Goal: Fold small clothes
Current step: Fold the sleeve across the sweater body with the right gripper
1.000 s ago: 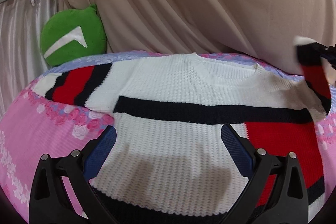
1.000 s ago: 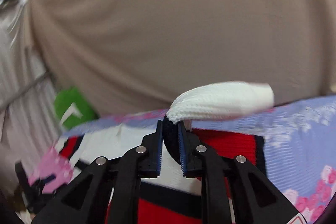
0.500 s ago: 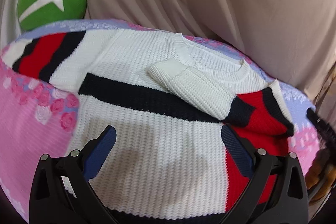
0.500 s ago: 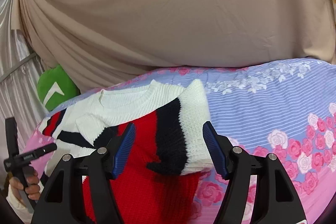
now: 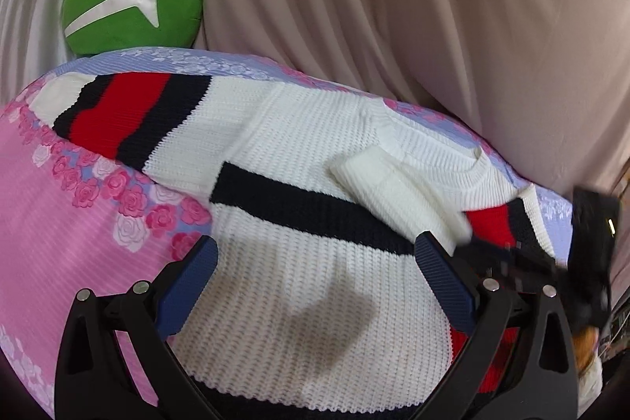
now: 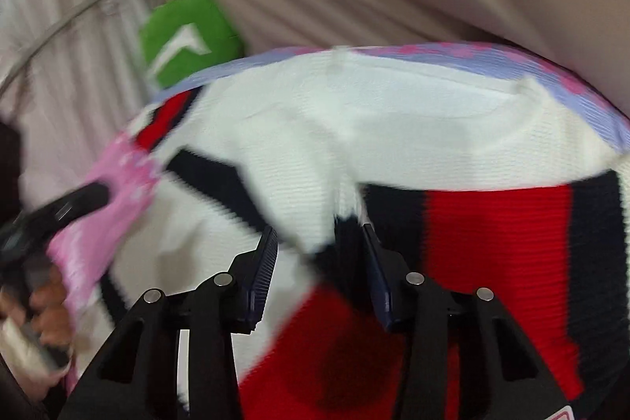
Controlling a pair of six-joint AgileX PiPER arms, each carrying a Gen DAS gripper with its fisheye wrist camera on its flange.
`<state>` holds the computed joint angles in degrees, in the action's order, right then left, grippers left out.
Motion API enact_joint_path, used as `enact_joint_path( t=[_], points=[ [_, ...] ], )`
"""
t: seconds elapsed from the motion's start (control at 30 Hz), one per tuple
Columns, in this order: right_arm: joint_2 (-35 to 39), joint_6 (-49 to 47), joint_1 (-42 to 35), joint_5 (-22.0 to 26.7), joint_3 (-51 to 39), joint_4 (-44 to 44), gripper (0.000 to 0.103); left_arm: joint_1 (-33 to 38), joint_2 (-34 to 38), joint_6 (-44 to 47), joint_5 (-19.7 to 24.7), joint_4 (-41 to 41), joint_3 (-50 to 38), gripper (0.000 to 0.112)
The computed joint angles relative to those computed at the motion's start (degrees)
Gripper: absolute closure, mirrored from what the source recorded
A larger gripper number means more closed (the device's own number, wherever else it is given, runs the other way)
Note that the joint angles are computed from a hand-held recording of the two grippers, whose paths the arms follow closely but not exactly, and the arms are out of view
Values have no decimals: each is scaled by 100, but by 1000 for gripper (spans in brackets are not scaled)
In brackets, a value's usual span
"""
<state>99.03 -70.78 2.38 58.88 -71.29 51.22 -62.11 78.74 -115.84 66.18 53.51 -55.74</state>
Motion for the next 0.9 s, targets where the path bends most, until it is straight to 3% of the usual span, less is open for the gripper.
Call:
enact_joint_path(
  t=[0.07, 0.17, 0.27, 0.37, 0.5, 0.57, 0.63, 0.67, 0.7, 0.83, 0.87, 0.9],
  points=[
    [-321, -566, 19, 457, 475, -100, 61, 56, -123, -49, -67, 26, 104, 14],
    [-877, -1082, -207, 432, 1151, -24, 62, 227, -201, -39, -382, -71, 249, 14],
    [-1059, -1081, -867, 571, 1200, 388, 60, 505, -89, 195, -895, -363, 283, 14],
    [-1235, -940, -1593, 221, 1222, 774, 56, 840, 124, 603, -1487, -758, 231, 14],
    [-1298, -582, -2443, -627, 1277, 1123, 48, 1430, 419, 1125, -2448, -1325, 230, 15],
    [-1085, -269, -2689, -945, 1091, 1089, 41, 1367, 601, 962, -2268, -1041, 80, 26],
    [-866, 261, -2691, -1296, 856, 791, 39, 1497, 606, 1219, -2535, -1106, 75, 68],
    [-755, 437, -2672, -1442, 785, 675, 39, 1596, 645, 1429, -2612, -1251, 13, 75],
    [-605, 644, -2684, -1556, 657, 496, 39, 1653, 687, 1539, -2583, -1295, -59, 95],
    [-201, 1905, -1911, -2388, 357, -409, 40, 1701, 660, 1749, -2144, -910, -479, 104],
    [-61, 2128, -1782, -2429, 220, -666, 45, 1605, 622, 1713, -1913, -660, -640, 104],
    [43, 2143, -1582, -2514, 182, -705, 74, 1532, 571, 1700, -1739, -430, -761, 104]
  ],
)
